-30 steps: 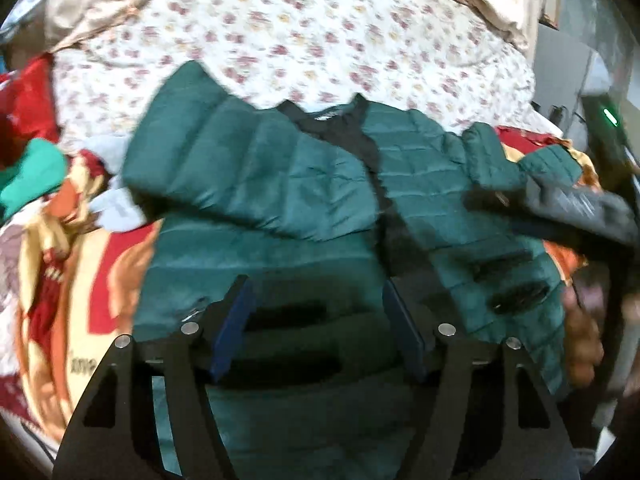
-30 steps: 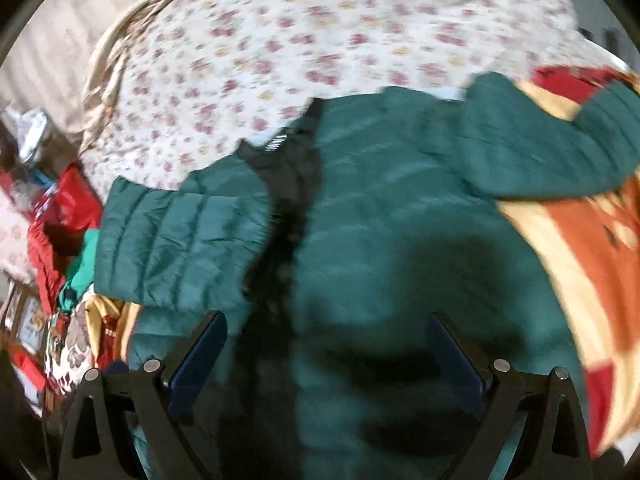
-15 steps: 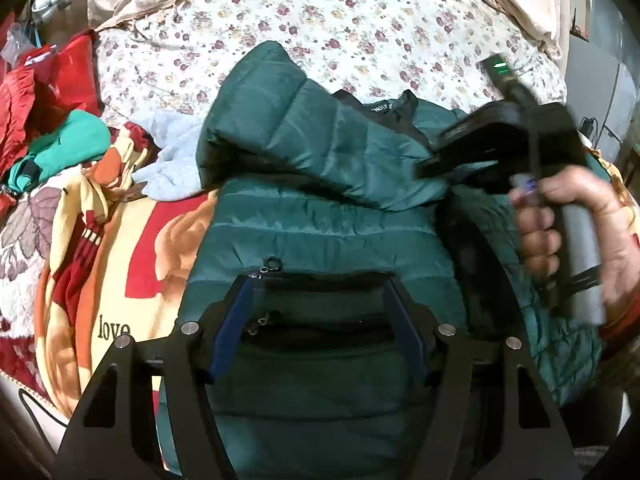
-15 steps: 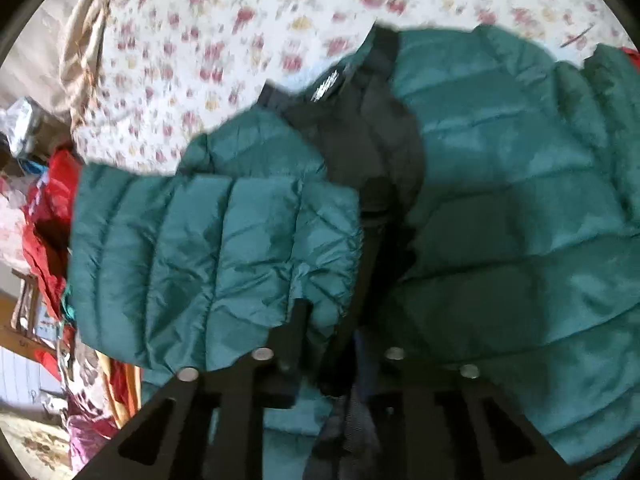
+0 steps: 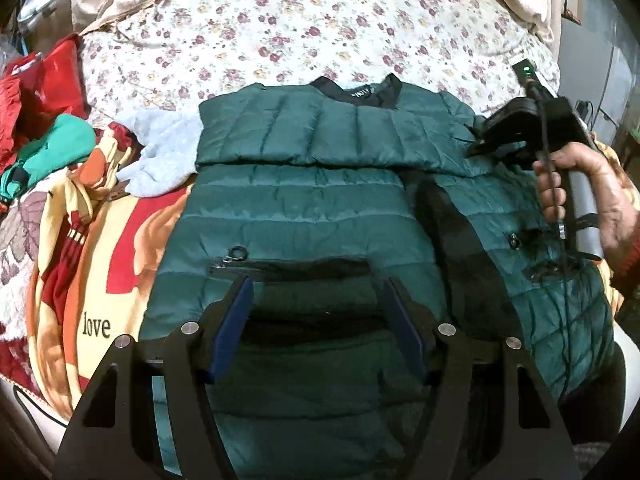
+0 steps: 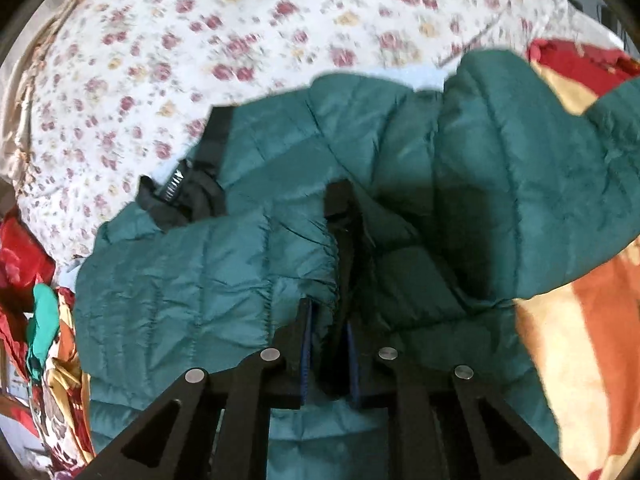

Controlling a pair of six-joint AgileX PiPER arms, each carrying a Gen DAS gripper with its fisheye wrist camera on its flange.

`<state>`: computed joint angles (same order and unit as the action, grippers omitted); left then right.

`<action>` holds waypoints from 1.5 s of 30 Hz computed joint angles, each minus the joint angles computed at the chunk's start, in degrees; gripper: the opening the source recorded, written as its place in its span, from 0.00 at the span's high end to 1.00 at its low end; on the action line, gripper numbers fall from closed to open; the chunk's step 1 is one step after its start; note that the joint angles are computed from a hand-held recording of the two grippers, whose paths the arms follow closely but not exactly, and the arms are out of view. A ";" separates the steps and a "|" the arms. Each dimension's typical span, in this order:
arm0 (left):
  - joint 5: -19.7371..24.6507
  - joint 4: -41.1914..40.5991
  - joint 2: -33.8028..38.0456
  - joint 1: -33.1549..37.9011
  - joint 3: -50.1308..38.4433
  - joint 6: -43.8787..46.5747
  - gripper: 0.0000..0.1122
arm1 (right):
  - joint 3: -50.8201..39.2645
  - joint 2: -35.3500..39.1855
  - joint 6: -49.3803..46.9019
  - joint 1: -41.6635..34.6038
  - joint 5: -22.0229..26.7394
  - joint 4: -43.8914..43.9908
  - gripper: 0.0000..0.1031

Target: Fold large clothes

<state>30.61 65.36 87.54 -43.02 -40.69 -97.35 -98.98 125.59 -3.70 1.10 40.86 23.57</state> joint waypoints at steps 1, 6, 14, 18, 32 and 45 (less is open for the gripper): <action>0.60 -0.82 0.30 -0.60 -0.57 0.84 0.40 | -0.08 0.70 -0.04 -0.06 -0.26 0.46 0.83; 3.13 -3.94 -0.61 -3.43 -2.09 3.45 0.40 | 3.35 1.24 -6.98 -1.13 -3.94 9.08 0.64; 8.64 -6.97 -1.90 -10.28 -4.91 5.70 0.40 | 11.22 -8.49 -19.65 -6.69 -2.19 12.64 0.63; 9.40 -8.62 -1.67 -12.41 -6.38 6.66 0.40 | 15.14 -12.33 -22.86 -14.97 -4.52 10.48 0.63; 4.72 -16.78 6.92 -8.81 -10.99 13.32 0.40 | -9.11 2.36 -5.16 -34.82 -2.56 -6.84 0.64; 4.50 -18.60 9.31 -7.59 -12.17 14.70 0.40 | -17.39 4.86 -5.39 -32.30 -0.23 -8.85 0.93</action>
<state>35.11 46.76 96.85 -50.61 -52.87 -82.65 -116.37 130.45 -9.08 -31.20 40.63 14.73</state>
